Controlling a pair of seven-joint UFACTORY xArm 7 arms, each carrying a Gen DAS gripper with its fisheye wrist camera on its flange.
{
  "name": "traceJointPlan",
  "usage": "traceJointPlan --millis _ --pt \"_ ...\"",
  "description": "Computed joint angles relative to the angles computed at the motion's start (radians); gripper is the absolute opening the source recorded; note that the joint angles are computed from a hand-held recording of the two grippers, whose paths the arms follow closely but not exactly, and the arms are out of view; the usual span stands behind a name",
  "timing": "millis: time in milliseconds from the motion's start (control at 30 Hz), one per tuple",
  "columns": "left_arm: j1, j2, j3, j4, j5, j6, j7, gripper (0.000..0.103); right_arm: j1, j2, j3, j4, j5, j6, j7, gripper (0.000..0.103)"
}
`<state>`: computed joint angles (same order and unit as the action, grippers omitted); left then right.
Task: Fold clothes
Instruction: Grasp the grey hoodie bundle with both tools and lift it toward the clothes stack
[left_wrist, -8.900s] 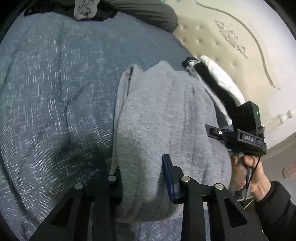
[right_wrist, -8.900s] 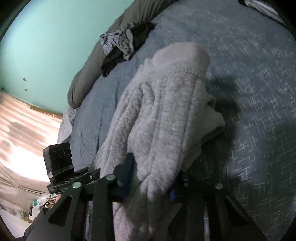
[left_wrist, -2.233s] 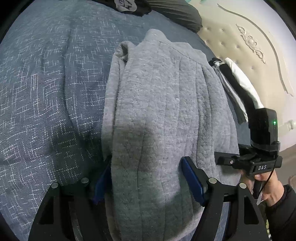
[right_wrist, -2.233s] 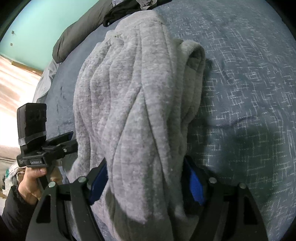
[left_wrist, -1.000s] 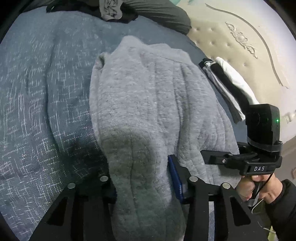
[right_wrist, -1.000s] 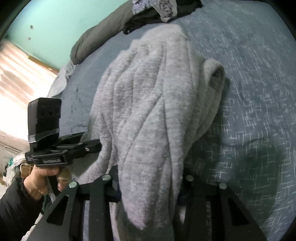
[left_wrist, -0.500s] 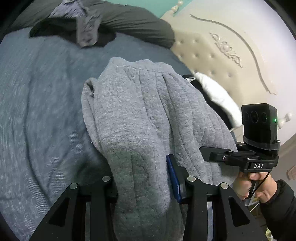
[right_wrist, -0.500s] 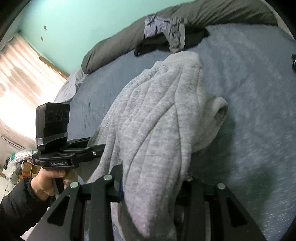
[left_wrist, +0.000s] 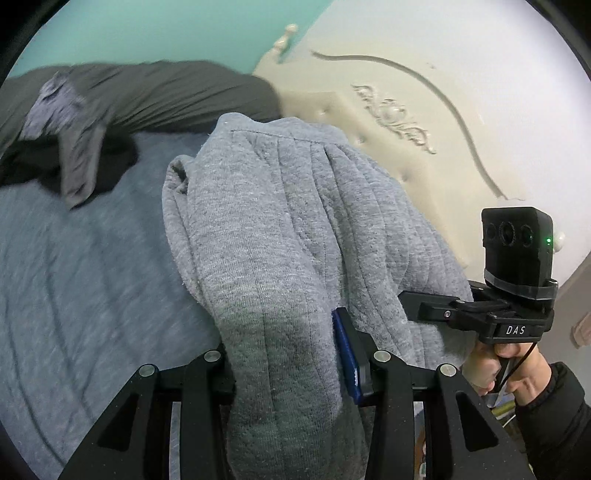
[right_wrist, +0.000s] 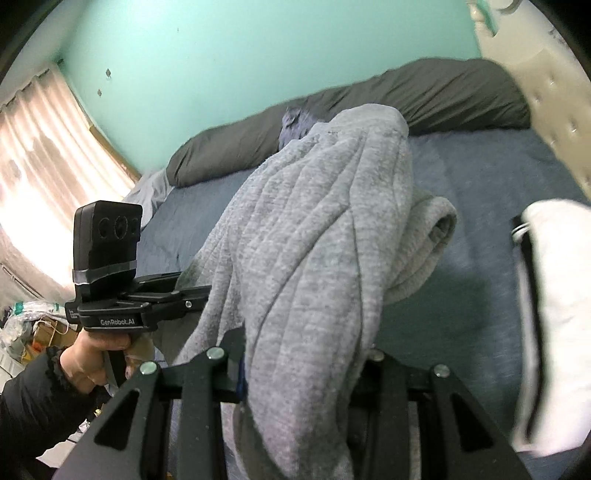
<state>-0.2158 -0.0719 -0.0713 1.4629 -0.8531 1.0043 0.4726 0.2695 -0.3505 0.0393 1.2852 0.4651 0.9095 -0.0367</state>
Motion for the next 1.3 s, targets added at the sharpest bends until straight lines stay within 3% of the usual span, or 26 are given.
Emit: traceJointPlan --millis 300,500,800,1000,1133,1300 --pt "-0.141 0.229 -0.143 0.301 0.164 -0.133 -0.239 0.043 -0.12 -0.035 -0.2 0.114 0.028 0.249 -0.222 0.036" --pt "-0.251 0.401 -0.194 0.501 0.329 -0.167 -0.392 0.043 -0.225 -0.014 -0.288 0.167 0.044 0.372 -0.375 0.036" --pt "-0.376 0.564 -0.211 0.647 0.475 -0.231 -0.554 0.043 -0.353 0.042 -0.336 0.179 0.073 0.453 -0.558 0.036" --pt "-0.421 0.6 -0.204 0.663 0.537 -0.291 -0.628 0.043 -0.388 0.096 -0.28 0.212 0.081 0.424 -0.565 0.036" --pt "-0.447 0.632 -0.196 0.688 0.576 -0.311 -0.678 0.043 -0.428 0.113 -0.308 0.215 0.081 0.453 -0.628 0.036" --pt "-0.477 0.653 -0.182 0.68 0.62 -0.328 -0.747 0.043 -0.463 0.135 -0.284 0.204 0.047 0.441 -0.638 0.037"
